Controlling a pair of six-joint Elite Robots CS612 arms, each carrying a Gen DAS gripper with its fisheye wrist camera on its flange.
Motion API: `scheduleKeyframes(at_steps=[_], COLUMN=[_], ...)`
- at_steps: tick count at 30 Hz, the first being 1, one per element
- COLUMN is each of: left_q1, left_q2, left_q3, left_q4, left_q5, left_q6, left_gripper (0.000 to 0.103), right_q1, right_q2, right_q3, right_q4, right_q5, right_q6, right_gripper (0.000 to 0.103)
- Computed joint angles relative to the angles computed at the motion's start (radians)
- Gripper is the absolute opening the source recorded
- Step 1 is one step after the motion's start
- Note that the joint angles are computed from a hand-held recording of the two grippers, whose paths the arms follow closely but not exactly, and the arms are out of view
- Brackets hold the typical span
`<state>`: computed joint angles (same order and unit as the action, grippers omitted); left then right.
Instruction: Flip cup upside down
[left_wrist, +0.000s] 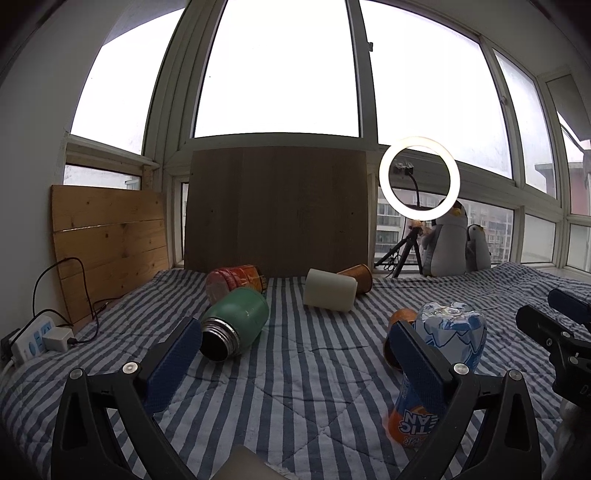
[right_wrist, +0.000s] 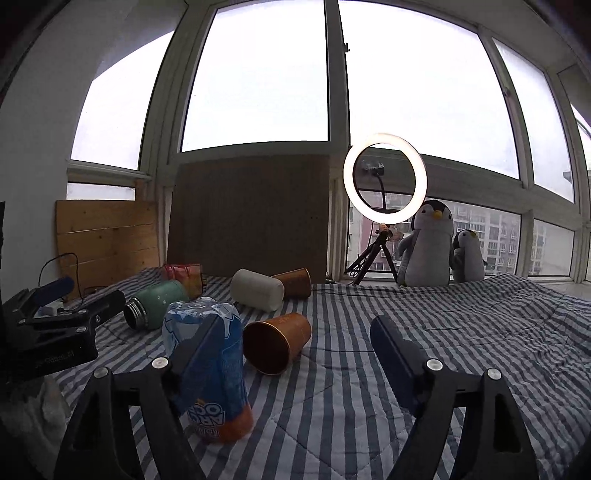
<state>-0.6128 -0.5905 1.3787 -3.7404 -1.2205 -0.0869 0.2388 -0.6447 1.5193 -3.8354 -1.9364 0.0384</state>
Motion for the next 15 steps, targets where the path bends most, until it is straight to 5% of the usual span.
scheduleKeyframes(at_steps=[15], left_q1=[-0.004], left_q2=[0.002], left_q3=[-0.005], left_q4=[0.002], left_q5=[0.001], left_q6=[0.007], left_gripper=[0.103], right_q1=[-0.006], right_q2=[0.002], right_q3=[0.002], right_q4=[0.006], right_q5=[-0.01], right_q6=[0.022], right_gripper=[0.078])
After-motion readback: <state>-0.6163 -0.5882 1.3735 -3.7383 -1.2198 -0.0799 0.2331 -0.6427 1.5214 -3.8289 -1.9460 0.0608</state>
